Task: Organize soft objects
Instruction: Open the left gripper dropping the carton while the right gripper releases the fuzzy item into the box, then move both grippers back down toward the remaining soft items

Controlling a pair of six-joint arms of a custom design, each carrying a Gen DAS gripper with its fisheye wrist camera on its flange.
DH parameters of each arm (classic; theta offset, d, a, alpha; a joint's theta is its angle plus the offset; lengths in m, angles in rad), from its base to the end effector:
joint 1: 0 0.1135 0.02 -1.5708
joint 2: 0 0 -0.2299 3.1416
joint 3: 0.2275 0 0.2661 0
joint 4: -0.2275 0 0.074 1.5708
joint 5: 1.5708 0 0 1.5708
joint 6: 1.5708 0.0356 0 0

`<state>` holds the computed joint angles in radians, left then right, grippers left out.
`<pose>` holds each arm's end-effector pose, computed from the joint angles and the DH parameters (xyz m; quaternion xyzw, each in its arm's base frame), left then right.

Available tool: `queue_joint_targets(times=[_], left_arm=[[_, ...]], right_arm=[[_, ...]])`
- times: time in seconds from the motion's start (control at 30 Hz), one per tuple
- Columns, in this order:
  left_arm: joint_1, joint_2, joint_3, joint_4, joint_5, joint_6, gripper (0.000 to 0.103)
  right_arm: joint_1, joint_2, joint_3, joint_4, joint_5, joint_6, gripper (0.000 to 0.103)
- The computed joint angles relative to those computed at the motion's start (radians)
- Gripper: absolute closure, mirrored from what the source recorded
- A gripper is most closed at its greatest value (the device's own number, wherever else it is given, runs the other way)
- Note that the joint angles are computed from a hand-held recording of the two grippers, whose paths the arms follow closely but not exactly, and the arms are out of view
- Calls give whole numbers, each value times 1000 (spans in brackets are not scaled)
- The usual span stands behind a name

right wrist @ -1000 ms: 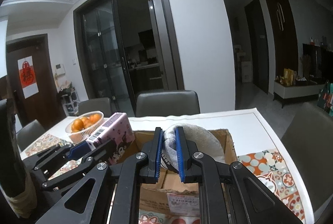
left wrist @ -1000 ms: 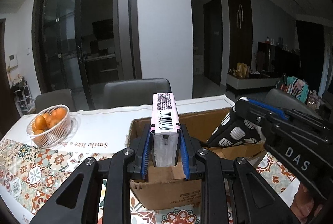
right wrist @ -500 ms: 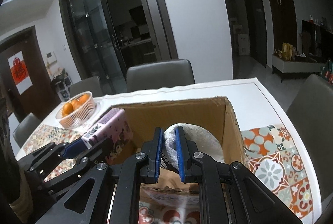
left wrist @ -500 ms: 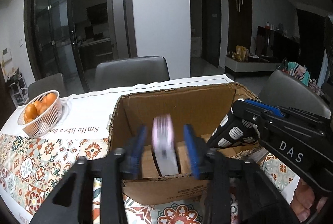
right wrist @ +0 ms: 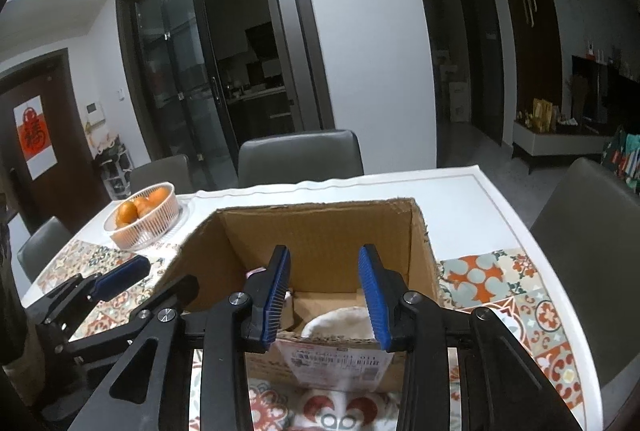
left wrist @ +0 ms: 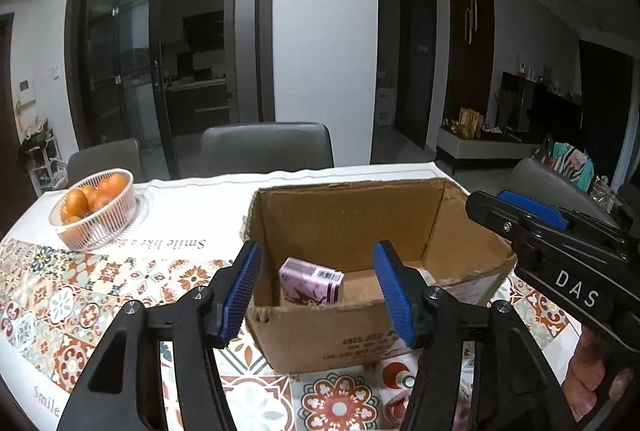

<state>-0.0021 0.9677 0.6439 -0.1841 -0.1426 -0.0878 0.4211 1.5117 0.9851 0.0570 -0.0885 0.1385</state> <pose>0.2499 0.0045 0.2241 -0.0729 0.8575 0.0386 0.5077 0.3257 0.1493 0.2151 -0.1428 0.8396 0.1806 0.4919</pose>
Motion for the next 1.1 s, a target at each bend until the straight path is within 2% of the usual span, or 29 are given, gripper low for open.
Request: queue_joint_targets(times=[0.2,0.43,0.6,0.83,1.03,1.1], left_arm=[[-56,-187,-41,-105,-70,-13,42],[-109,-338,-64,-221,-125,-47,40],[-201,-457,-84,-322,-231,-84,38],[-355,-587,-100,-488,-370,-195,34],[-517,-669,-114,-621,-519,-306,27],[-584,-688,-114,-671,-573,-355,22]], right_arm=[[10,-152,-90,-24,6,-11,65],[5,-307,-182,-68,-9,-6,65],[-3,-420,-251,-102,-19,-4,65],[-2,-559,-333,-161,-31,4,65],[1,-677,-402,-222,-37,1,65],[0,-714,-423,-242,-36,-6,65]])
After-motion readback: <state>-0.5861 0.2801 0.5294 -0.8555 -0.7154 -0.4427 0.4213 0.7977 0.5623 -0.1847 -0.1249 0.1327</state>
